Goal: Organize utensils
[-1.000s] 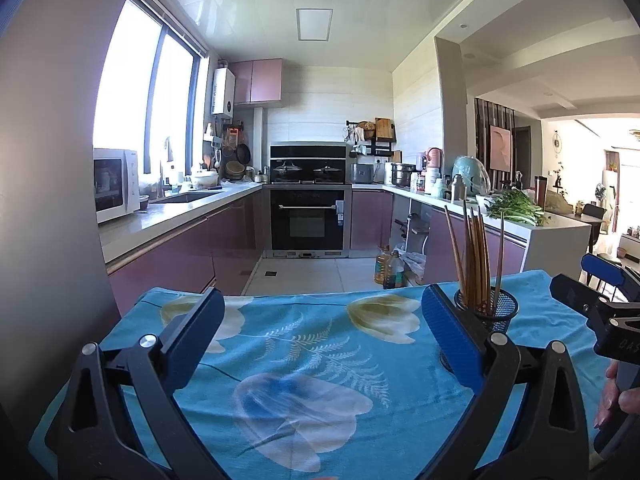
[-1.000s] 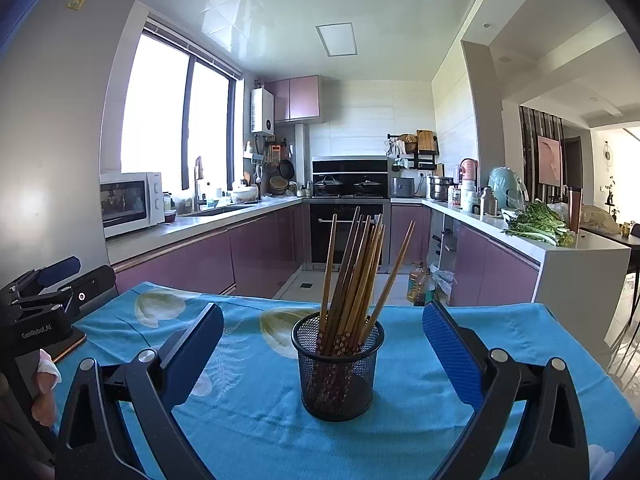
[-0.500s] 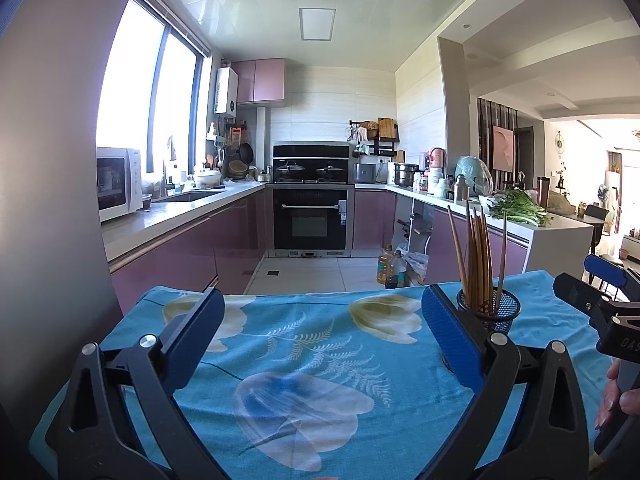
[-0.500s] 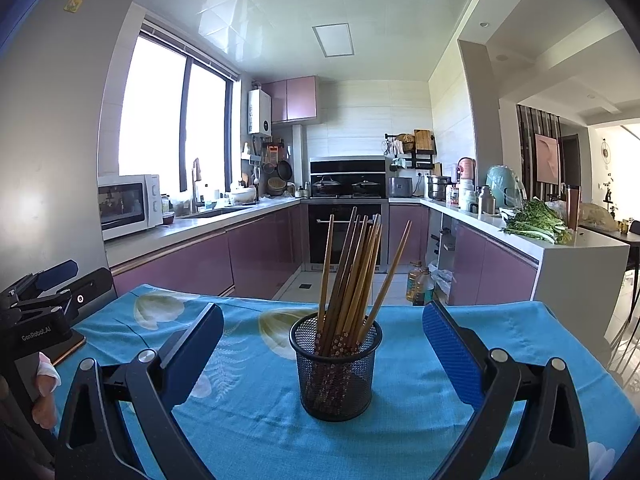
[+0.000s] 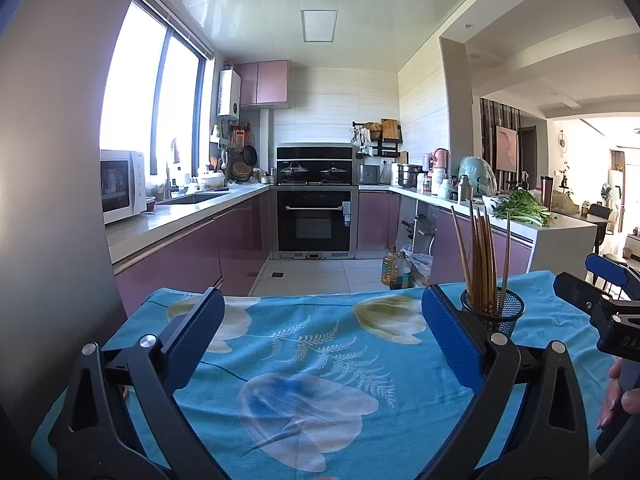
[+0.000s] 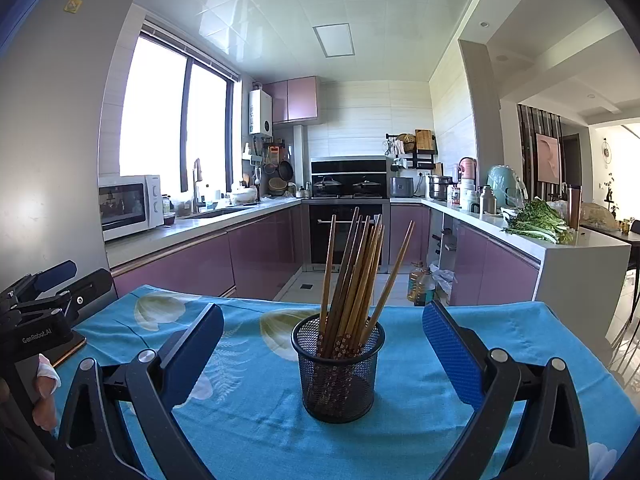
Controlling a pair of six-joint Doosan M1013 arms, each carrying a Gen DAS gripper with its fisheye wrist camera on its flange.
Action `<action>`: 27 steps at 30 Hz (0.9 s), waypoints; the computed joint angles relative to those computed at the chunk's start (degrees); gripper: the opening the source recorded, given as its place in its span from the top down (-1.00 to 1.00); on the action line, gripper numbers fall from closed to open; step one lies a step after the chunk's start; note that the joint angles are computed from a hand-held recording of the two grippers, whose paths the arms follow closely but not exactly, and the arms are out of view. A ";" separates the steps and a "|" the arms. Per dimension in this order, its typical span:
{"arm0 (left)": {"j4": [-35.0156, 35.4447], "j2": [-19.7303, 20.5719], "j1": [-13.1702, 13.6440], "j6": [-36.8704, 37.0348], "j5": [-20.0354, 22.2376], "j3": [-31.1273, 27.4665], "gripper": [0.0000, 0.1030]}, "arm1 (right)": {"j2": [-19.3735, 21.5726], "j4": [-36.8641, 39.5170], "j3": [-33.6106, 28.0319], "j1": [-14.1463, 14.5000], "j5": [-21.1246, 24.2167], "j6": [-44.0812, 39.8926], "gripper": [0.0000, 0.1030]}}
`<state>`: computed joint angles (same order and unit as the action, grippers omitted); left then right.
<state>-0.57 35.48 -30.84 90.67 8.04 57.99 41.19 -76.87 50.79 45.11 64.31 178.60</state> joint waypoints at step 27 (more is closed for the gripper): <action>-2.38 0.06 0.13 2.22 0.14 -0.16 -0.89 | 0.40 0.08 -0.64 0.11 0.70 0.26 -0.87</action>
